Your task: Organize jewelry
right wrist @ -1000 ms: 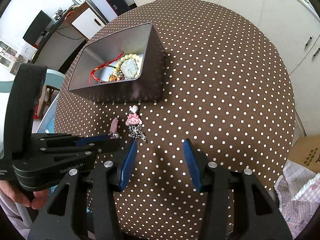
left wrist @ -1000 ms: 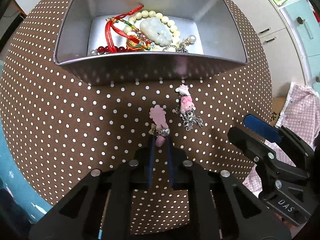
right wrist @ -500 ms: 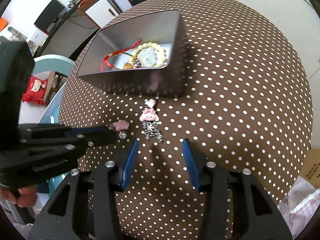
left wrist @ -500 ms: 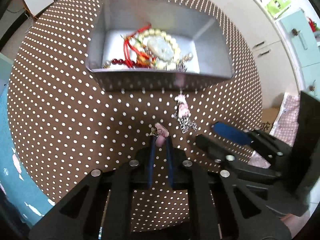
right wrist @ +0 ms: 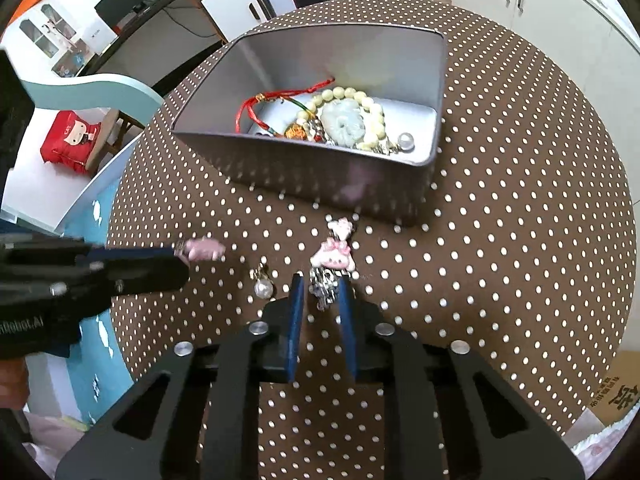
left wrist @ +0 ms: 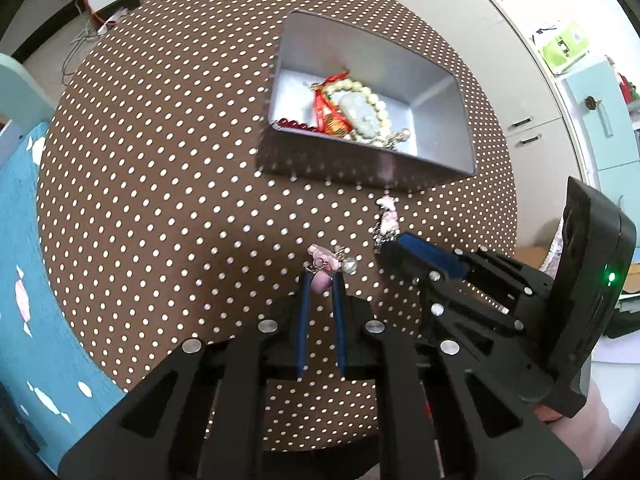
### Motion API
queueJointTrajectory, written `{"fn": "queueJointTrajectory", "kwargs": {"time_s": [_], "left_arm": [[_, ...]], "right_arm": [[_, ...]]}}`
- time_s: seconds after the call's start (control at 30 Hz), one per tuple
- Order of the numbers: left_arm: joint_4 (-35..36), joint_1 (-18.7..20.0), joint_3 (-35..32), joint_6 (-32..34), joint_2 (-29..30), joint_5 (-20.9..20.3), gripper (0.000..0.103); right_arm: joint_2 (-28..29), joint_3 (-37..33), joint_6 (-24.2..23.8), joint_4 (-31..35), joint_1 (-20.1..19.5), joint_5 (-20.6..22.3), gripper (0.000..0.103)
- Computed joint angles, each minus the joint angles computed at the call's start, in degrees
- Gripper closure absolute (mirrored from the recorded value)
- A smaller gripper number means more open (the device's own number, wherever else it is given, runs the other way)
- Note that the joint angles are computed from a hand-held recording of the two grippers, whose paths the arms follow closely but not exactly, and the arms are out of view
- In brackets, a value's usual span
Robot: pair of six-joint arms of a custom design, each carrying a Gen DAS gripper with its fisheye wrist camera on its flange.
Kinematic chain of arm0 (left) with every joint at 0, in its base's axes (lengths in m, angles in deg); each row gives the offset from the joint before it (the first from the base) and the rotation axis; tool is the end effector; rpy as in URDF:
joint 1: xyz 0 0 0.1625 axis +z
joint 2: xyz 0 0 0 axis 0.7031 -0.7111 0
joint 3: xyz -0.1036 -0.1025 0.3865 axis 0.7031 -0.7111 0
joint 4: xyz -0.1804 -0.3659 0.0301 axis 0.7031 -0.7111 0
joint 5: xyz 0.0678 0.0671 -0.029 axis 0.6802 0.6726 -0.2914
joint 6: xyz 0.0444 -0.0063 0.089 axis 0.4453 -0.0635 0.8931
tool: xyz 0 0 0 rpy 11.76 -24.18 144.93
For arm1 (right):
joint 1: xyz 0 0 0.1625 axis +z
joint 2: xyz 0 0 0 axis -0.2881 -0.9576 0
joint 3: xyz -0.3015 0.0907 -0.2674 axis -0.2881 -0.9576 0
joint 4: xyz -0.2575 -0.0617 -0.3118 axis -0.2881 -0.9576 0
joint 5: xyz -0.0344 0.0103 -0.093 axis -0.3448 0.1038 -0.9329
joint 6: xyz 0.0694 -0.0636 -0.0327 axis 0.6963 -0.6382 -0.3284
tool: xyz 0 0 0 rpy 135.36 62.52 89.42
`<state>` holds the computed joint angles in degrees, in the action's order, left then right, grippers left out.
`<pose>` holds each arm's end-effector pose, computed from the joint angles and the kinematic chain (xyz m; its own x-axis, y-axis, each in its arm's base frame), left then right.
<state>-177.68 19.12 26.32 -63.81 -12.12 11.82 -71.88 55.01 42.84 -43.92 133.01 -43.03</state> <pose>-0.0716 -0.5698 0.4225 -0.8345 -0.4188 -0.3581 -0.2643 0.8745 -0.4067 0.4213 -0.6250 0.0392 -0.6520 -0.7125 0.2593 -0.6737 0.7013 0.2328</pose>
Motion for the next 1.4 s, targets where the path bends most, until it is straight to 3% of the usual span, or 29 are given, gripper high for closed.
{"fn": "queueJointTrajectory", "kwargs": {"time_s": [0.2,0.8,0.97,1.07,1.4], "left_arm": [[0.35,-0.68,2.27,-1.55,-1.92,0.43,0.092],[2.55,-1.54,4.82,-5.01,-4.7,0.84,0.092],[2.69,-1.64,5.28,-5.33,-5.14,0.95,0.092],[2.56,-1.54,5.66,-5.16,-5.51,1.17,0.092],[2.96,-1.49,5.65,-5.39,-6.17,1.27,0.092]], "right_arm": [[1.47,-2.24,3.0,0.51,-0.19,0.94,0.087],[4.16,-4.56,1.31,-0.28,0.83,-2.49,0.085],[4.45,-4.47,-1.06,-0.83,1.1,-3.57,0.085],[4.74,-5.04,1.08,0.53,1.13,-3.93,0.08],[4.01,-3.44,-0.58,-2.32,1.02,-4.02,0.084]]}}
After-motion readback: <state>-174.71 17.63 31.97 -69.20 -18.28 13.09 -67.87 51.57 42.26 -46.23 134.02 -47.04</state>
